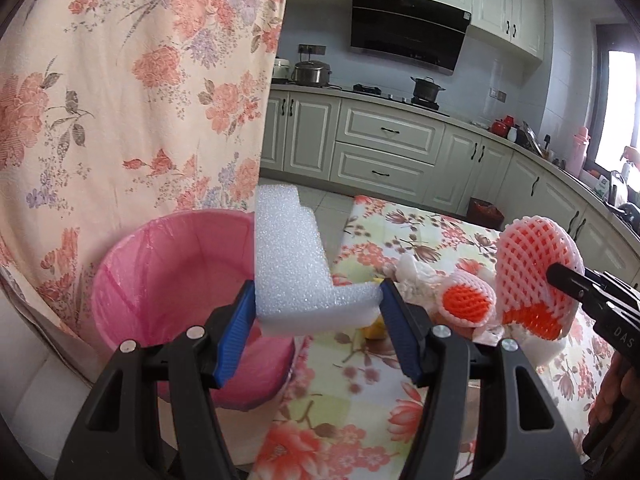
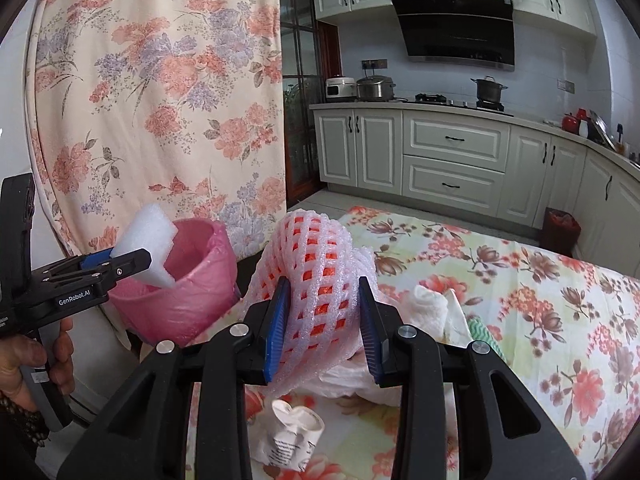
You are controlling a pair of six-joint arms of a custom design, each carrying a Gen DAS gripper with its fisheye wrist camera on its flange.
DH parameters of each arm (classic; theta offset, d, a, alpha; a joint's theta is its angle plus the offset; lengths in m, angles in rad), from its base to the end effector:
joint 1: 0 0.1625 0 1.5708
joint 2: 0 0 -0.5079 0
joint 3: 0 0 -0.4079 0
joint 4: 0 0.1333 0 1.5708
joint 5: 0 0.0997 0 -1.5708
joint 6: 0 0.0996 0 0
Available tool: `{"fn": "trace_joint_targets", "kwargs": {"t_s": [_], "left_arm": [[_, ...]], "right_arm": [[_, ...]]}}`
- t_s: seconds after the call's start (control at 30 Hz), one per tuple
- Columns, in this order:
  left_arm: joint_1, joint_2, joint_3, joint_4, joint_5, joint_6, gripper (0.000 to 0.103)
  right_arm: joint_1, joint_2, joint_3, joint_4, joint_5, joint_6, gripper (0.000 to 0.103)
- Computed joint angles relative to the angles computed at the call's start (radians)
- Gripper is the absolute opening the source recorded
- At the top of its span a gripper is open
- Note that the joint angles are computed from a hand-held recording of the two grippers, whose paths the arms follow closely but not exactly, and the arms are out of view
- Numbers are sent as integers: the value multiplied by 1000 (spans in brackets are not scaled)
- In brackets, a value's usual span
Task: Collect trash
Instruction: 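Carry the foam and the pink net with both tools over the pink trash bin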
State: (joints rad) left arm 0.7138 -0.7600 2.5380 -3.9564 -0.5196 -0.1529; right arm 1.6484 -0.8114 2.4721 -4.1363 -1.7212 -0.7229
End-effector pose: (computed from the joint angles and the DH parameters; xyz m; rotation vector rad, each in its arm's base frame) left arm -0.1542 -0.4243 0.1295 0.3827 2.2008 -1.2197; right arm 0.1531 -0.4416 0.1422 0.8912 -2.3418 1.0943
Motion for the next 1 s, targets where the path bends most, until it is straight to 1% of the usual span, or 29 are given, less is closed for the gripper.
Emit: {"fn": "trace_joint_targets", "kwargs": {"t_s": [0.2,0.4,0.67,0.9,1.0], "left_arm": [[54,-78,0,-37,28,106,60],[116,-139,-2,-39,-1,169,60],[163,-194,14,-46,-15,175,60],[184,-225,36,-39,-26,158,60],[190,-231,40,-41,-31,159,60]], "right_arm": [[72,34,-104,119,1,34,33],[139,97,-207,217,1,51,33],[194,186,-337,347,-2,77,33],[221,247,-407,434,-8,81,33],[227,267,-427,454,-14,81,33]]}}
